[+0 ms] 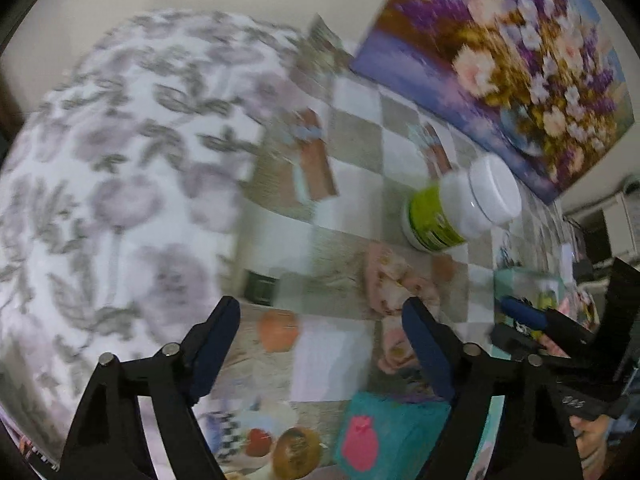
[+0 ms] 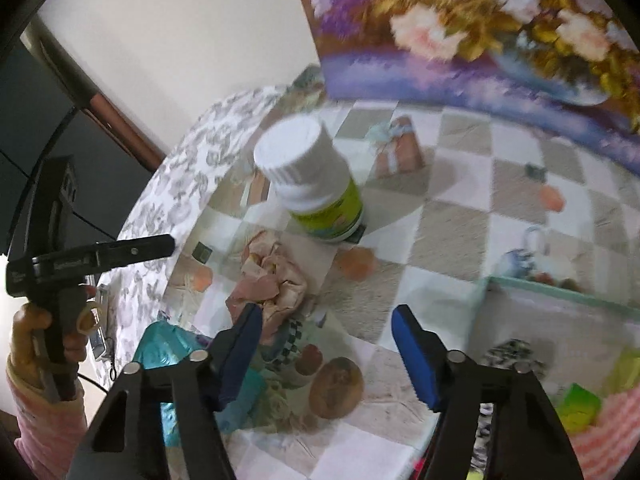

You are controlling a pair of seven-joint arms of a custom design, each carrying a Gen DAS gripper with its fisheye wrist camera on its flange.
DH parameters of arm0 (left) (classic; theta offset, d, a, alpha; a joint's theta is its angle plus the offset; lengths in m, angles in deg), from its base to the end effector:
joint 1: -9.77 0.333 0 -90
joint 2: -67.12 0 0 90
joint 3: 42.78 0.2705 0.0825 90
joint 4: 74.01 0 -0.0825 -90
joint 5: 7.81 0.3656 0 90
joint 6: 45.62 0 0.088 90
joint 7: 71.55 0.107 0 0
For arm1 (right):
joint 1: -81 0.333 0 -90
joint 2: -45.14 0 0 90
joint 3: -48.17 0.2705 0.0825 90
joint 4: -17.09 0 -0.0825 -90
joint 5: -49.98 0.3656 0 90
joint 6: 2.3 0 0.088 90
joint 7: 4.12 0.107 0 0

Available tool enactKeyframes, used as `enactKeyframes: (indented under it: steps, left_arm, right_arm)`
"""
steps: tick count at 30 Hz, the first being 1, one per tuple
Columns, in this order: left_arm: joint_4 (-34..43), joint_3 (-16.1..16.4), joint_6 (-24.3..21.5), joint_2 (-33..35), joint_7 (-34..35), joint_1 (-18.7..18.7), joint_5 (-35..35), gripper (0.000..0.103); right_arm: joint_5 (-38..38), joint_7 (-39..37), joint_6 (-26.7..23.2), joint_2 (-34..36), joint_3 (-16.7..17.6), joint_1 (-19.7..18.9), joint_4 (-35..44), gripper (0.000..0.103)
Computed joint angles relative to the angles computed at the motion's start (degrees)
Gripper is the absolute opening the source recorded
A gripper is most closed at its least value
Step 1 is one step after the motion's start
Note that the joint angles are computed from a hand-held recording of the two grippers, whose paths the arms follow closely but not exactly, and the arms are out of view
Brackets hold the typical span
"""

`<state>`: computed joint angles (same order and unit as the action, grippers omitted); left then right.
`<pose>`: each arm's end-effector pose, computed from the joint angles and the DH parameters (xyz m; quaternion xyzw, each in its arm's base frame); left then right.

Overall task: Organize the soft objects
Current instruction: 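Move both tools back to the pink scrunchie and grasp it with left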

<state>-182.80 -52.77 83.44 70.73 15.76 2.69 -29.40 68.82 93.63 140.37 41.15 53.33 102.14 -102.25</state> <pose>0.5562 -0.1798 0.4599 0.6715 -0.7079 0.2121 0.0542 0.4992 0.2457 0.4715 -0.7188 0.6431 0.0003 0.2642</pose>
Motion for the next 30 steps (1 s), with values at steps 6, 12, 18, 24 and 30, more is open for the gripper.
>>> enactKeyframes:
  steps: [6,12,18,24,30]
  left_arm:
    - [7.66,-1.02,-5.46,7.13,0.93,-0.64,-1.82,0.069]
    - [13.83,-1.54,-10.04,12.15,-0.1,-1.66,0.09,0.062]
    - [15.1,-1.62,-10.37,12.92,-0.62,-2.36,2.0,0.053]
    - [17.14,-2.31,-11.45,14.74,-0.16,-3.19,1.74,0.03]
    - [16.99,-2.24,-10.58,14.75,-1.96,-4.08,2.74,0.022]
  right_arm:
    - [3.33,-1.5,0.03,3.64,0.61,-0.07,2.17,0.05]
    - [8.33,-5.04,0.09,6.18,1.51,-0.62,3.7,0.039]
    - [10.24,-6.62,0.56,8.4,2.54,-0.84,4.92,0.038]
    - [12.5,-9.38,1.67,9.03,3.24,-1.11,4.68,0.023]
    - [18.09,-13.54,3.16,8.32,3.27,-1.81,3.05,0.016]
